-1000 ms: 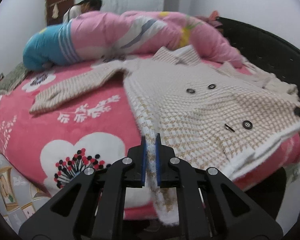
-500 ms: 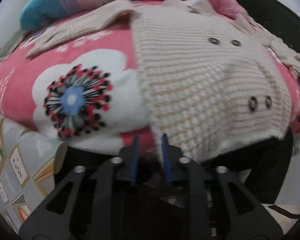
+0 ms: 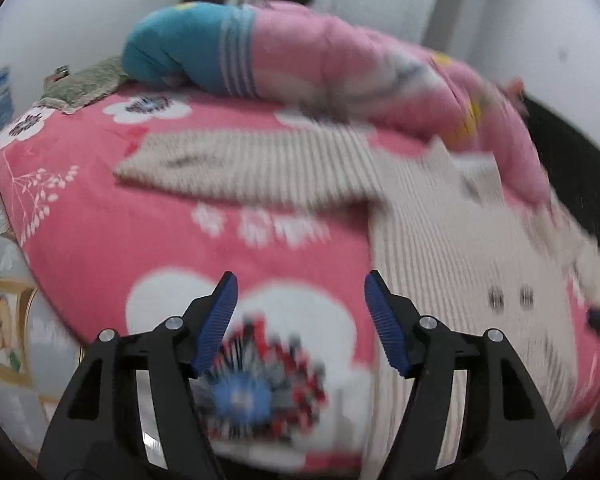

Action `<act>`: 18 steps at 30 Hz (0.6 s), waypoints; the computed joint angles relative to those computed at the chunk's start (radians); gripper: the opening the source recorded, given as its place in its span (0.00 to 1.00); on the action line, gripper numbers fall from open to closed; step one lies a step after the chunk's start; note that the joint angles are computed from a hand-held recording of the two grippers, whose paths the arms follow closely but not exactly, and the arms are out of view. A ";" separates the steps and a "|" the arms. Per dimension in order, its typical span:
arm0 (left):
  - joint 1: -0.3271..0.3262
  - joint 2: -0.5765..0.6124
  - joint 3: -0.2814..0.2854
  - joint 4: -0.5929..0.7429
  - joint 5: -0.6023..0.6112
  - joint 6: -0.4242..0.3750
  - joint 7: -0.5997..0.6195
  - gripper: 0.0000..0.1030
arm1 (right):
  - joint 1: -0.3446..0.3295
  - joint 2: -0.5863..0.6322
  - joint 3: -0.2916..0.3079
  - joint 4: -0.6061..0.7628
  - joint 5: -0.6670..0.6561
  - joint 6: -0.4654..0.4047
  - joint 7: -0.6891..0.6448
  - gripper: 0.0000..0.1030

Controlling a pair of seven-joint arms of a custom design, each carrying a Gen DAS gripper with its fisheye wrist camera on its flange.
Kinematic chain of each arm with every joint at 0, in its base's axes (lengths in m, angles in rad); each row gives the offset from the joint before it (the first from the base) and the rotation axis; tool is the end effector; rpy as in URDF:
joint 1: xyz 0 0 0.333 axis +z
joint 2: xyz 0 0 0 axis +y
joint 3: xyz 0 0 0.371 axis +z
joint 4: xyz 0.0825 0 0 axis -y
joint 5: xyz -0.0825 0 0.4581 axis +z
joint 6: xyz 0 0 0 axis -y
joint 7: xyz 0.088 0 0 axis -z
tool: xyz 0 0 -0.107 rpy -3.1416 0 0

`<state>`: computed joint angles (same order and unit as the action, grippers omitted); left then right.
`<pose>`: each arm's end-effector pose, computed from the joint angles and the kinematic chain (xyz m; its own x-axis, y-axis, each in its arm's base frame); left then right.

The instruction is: Fold large clothes

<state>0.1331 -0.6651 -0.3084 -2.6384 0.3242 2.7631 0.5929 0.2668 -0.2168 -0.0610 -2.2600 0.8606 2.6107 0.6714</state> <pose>0.4232 -0.1015 0.5411 0.4107 -0.8837 0.2247 -0.5531 -0.4374 -0.7091 0.5662 0.0996 0.5280 0.5195 -0.8255 -0.2206 -0.6754 -0.2386 -0.6978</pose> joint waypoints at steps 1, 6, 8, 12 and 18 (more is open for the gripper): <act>0.023 0.019 0.001 0.012 0.007 0.018 -0.010 0.61 | 0.017 0.043 0.001 0.041 0.027 -0.028 -0.015 0.69; 0.124 0.150 0.045 0.077 -0.011 0.056 -0.095 0.61 | 0.022 0.197 0.073 0.170 0.045 -0.062 -0.028 0.69; 0.152 0.205 0.074 0.098 -0.031 0.052 -0.137 0.61 | 0.014 0.242 0.096 0.203 0.033 -0.083 -0.023 0.69; 0.212 0.313 0.110 0.156 0.003 0.020 -0.195 0.61 | -0.001 0.302 0.129 0.225 -0.031 -0.096 0.031 0.69; 0.232 0.461 0.188 0.258 0.092 -0.059 -0.286 0.54 | -0.030 0.318 0.155 0.225 0.029 -0.100 -0.027 0.69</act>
